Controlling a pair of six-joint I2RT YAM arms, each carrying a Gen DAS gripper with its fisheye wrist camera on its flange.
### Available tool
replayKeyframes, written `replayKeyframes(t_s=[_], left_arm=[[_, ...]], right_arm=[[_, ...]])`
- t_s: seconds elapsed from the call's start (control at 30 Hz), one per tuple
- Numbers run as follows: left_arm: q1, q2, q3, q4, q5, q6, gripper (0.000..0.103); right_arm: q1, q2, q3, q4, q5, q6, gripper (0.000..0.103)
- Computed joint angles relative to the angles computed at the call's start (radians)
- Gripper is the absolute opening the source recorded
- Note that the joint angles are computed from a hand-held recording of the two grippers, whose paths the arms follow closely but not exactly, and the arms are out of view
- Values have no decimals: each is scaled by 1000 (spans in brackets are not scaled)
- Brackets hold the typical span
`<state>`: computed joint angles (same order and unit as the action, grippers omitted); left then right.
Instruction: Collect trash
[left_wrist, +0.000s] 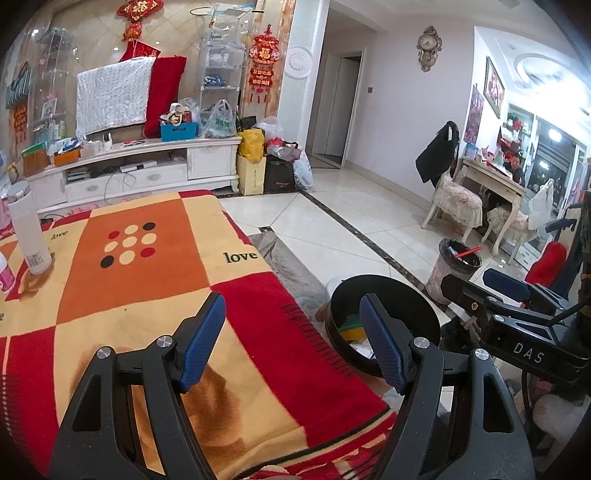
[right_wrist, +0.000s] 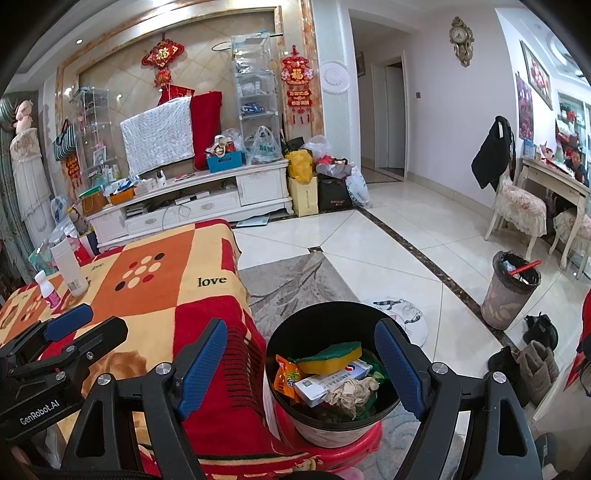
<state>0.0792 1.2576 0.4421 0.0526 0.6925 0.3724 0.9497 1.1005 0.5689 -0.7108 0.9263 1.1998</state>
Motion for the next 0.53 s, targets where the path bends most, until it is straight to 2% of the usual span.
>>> replayKeyframes(t_s=[0.53], left_arm=[[4, 33, -14, 42, -2, 2, 75]], right_arm=[[-3, 26, -25, 44, -25, -12, 80]])
